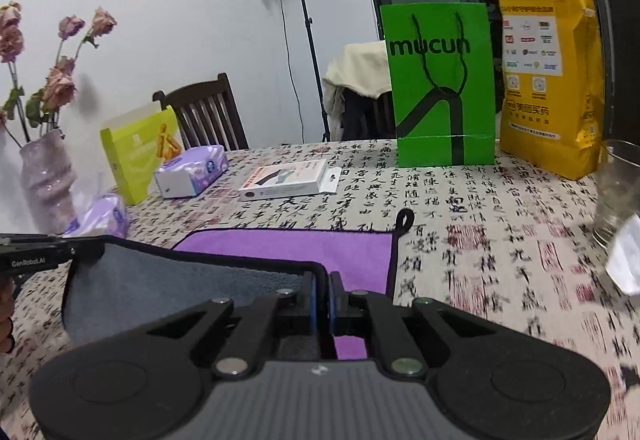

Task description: Fold towel

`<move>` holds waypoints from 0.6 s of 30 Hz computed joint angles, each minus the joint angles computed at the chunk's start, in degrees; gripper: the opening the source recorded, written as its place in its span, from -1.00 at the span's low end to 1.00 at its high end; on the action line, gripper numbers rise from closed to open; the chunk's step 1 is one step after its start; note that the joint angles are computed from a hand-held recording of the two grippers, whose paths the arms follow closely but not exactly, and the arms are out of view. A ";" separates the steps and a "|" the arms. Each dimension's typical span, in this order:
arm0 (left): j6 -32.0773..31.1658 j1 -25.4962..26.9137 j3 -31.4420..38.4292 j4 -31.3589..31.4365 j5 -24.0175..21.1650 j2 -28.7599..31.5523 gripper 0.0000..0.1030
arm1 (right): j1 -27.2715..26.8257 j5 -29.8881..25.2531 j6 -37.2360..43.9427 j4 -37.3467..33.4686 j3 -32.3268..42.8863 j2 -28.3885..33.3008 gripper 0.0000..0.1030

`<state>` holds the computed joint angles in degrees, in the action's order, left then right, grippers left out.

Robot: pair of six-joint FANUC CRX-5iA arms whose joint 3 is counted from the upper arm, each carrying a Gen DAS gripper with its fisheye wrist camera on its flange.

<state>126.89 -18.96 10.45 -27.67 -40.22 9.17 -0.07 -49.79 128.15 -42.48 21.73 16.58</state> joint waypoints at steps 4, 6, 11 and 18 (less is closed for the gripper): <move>-4.47 2.38 4.39 3.93 -1.70 4.01 -0.89 | 1.39 -1.40 -4.20 2.73 5.88 4.74 -0.90; -5.90 3.01 7.31 4.62 -3.27 6.38 -0.89 | 2.24 -2.05 -5.99 4.53 8.88 7.19 -0.90; -10.98 4.79 14.10 8.10 -5.40 12.12 -0.89 | 3.22 -4.33 -12.48 7.67 16.87 13.76 -0.90; -13.61 6.82 23.41 12.95 -9.54 20.17 -0.88 | 6.03 -6.46 -20.91 16.22 25.99 21.45 -0.90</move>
<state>113.28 -12.14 33.86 -14.73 -49.76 29.33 5.96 -56.25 107.24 -26.26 47.72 38.03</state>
